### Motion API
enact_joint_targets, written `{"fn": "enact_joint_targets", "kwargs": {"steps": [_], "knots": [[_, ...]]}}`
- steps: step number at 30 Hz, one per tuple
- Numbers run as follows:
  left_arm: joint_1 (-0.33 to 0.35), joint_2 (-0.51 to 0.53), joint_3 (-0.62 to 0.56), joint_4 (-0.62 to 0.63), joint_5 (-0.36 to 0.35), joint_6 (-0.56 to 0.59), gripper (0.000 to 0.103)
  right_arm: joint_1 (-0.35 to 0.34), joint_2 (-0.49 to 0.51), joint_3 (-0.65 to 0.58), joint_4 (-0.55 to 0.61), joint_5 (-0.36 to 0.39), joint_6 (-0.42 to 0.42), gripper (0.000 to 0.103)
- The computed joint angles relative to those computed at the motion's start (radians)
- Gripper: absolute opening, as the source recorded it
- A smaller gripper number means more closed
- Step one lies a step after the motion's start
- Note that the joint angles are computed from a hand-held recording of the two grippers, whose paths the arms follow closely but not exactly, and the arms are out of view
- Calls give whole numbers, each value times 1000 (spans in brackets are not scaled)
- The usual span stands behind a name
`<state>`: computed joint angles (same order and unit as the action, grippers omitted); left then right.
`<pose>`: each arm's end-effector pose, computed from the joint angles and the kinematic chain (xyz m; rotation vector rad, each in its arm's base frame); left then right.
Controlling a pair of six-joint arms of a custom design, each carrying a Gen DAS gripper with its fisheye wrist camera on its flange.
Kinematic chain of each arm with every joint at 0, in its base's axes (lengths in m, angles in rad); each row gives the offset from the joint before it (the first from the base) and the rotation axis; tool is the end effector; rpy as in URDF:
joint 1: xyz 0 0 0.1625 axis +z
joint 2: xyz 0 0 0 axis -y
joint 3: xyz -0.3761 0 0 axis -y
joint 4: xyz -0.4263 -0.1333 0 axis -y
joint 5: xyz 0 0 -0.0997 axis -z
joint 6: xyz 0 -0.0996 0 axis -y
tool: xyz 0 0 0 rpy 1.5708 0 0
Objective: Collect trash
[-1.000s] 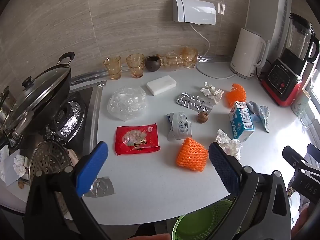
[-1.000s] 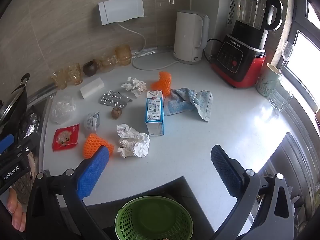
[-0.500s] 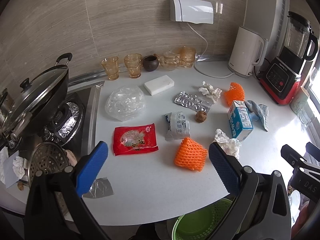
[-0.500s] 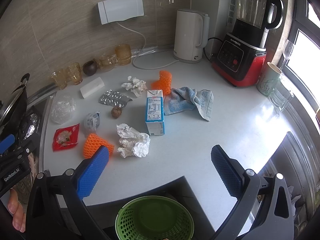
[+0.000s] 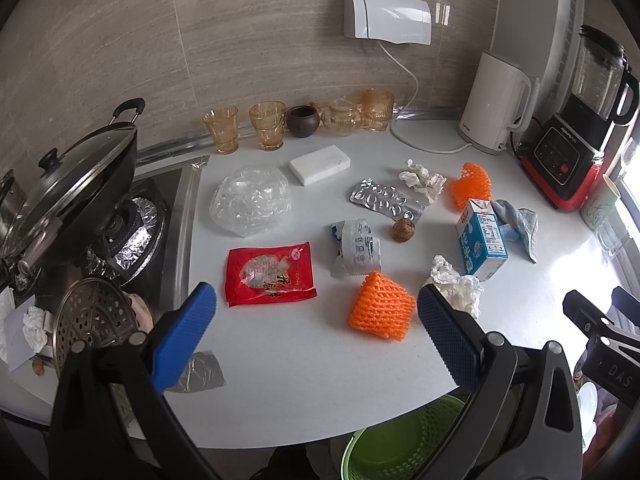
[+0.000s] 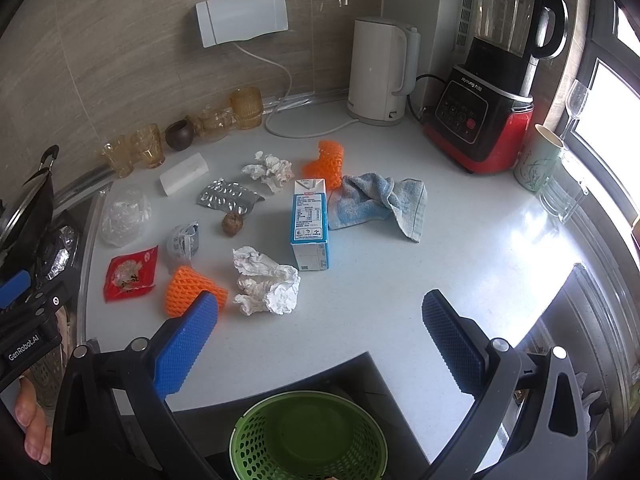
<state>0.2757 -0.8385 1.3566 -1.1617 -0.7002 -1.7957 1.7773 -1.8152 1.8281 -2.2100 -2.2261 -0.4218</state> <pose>-0.5495 -0.3731 0.1128 -0.0457 2.0915 -0.9214 0.1659 -0.4376 0.5164 0.4801 -2.3143 0.6705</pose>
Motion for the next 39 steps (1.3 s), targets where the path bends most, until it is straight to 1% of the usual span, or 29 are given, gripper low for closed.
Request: {"fn": "enact_joint_targets", "kwargs": {"steps": [15, 34, 39], "knots": [[1, 0, -2, -2, -1, 3, 97, -4, -9, 5, -2, 4, -8, 101], [0, -1, -2, -2, -2, 4, 97, 8, -3, -3, 22, 4, 8, 101], [0, -5, 0, -2, 2, 4, 97, 8, -3, 1, 4, 6, -3, 101]]}}
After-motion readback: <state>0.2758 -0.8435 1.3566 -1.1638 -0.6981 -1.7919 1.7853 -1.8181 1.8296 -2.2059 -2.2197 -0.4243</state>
